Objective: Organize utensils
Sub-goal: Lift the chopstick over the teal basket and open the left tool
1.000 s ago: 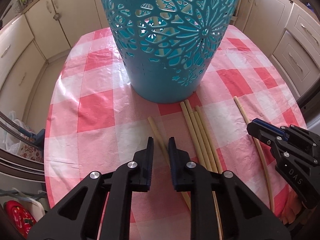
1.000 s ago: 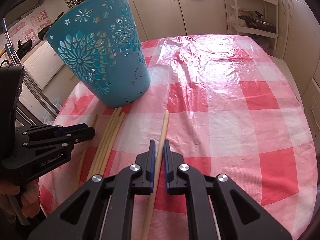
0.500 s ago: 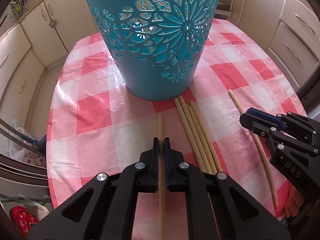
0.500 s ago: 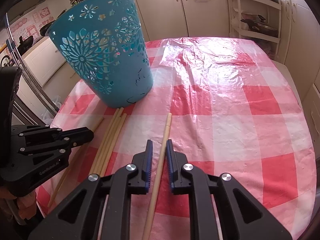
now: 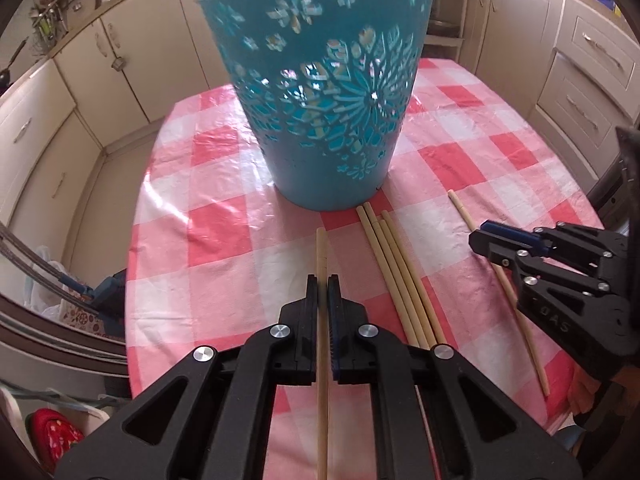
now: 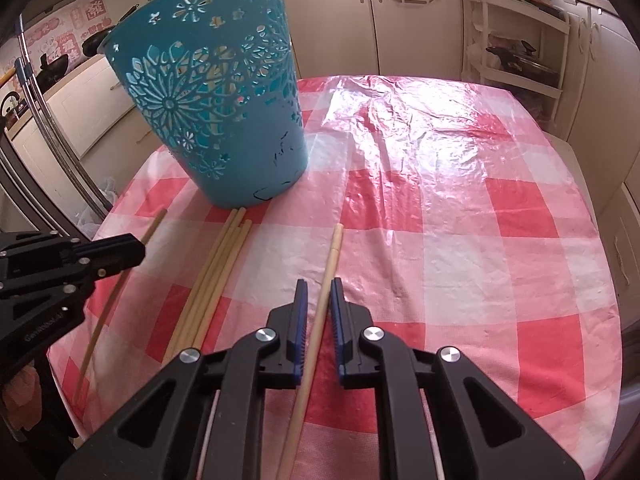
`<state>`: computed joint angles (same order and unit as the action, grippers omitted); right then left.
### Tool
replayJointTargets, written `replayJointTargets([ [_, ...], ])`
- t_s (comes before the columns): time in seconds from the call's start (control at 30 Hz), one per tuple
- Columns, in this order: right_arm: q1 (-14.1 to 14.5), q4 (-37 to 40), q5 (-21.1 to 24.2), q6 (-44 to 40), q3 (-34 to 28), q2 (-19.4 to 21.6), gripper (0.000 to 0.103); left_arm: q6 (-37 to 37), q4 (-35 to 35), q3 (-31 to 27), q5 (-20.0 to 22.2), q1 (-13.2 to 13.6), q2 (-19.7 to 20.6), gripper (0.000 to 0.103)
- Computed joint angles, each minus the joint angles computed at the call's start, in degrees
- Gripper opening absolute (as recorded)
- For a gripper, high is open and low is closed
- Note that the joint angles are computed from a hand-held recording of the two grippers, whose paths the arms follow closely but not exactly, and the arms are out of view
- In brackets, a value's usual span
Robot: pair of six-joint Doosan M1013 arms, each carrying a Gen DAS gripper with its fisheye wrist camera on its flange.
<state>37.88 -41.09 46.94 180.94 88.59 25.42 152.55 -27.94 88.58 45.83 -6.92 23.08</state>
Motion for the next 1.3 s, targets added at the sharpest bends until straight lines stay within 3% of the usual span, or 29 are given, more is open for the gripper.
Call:
replayJointTargets([
  [0.23,0.1,-0.4,0.1,-0.1,0.3,-0.1,0.012,2.5,-5.6,2.2,1.3,2.9,-3.4,0.005],
  [0.43,0.4,0.0,-0.6,0.3,1.0,-0.6,0.011,4.4,-14.9,0.9,6.0,6.6,-5.4,0.005],
  [0.73,0.7,1.2,-0.6,-0.4,1.3,-1.0,0.011,7.5,-28.2,-1.6,8.0,8.7,-7.3,0.005],
  [0.9,0.7,1.2,-1.0,0.1,1.3,-1.1,0.011,9.3,-34.3,-3.8,5.6,7.8,-7.5,0.005],
  [1.3,0.1,2.0,-3.8,1.5,2.1,-1.6,0.011,10.0,-42.0,-10.7,-5.4,0.9,-3.0,0.005],
])
